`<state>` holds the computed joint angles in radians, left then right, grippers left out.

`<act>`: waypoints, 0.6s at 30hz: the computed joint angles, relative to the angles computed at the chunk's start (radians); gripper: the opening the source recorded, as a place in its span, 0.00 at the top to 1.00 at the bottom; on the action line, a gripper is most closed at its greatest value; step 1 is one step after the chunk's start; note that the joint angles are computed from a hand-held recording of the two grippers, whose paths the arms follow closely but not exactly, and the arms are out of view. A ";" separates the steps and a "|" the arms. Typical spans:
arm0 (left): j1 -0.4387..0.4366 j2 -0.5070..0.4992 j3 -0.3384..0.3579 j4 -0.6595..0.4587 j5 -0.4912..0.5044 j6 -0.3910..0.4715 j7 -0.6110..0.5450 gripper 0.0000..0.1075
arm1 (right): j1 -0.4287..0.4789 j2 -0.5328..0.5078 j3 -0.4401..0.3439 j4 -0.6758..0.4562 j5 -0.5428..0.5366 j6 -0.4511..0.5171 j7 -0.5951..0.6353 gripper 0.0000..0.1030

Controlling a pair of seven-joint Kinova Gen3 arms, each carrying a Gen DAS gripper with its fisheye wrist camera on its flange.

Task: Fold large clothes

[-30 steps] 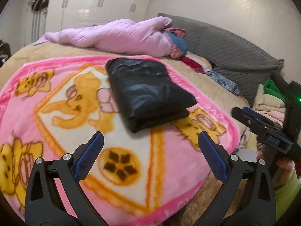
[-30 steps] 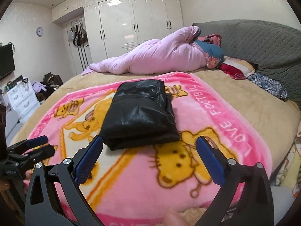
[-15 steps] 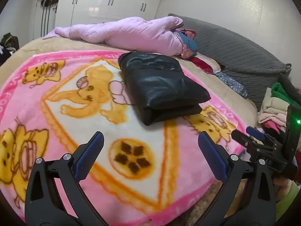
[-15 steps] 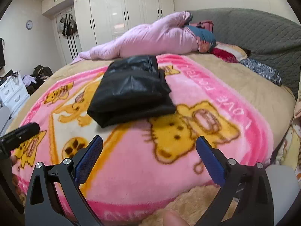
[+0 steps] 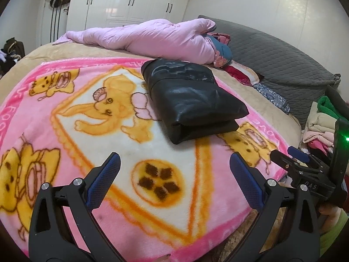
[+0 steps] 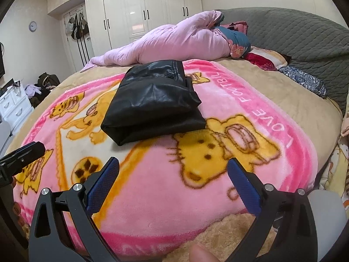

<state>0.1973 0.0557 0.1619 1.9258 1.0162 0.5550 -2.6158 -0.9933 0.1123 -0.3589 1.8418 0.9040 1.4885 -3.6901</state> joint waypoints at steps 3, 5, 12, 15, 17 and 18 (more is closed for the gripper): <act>0.004 -0.002 0.002 0.001 -0.010 -0.009 0.005 0.13 | -0.001 -0.002 0.000 0.001 -0.001 0.003 0.001 0.04; 0.007 -0.003 0.003 0.002 -0.013 -0.015 0.009 0.13 | 0.001 -0.003 -0.001 0.002 -0.001 0.000 0.002 0.04; 0.006 -0.001 0.002 -0.002 -0.032 -0.015 0.025 0.13 | 0.002 -0.002 -0.001 0.000 0.001 0.000 0.007 0.04; 0.003 0.001 0.002 -0.003 -0.029 -0.010 0.021 0.13 | 0.002 -0.002 -0.001 0.000 0.003 -0.001 0.011 0.04; 0.005 0.000 0.003 -0.001 -0.032 -0.015 0.024 0.13 | 0.003 -0.002 0.000 0.000 0.003 -0.004 0.014 0.04; 0.004 0.000 0.003 -0.001 -0.030 -0.015 0.022 0.13 | 0.002 -0.002 0.000 -0.002 0.003 -0.002 0.016 0.04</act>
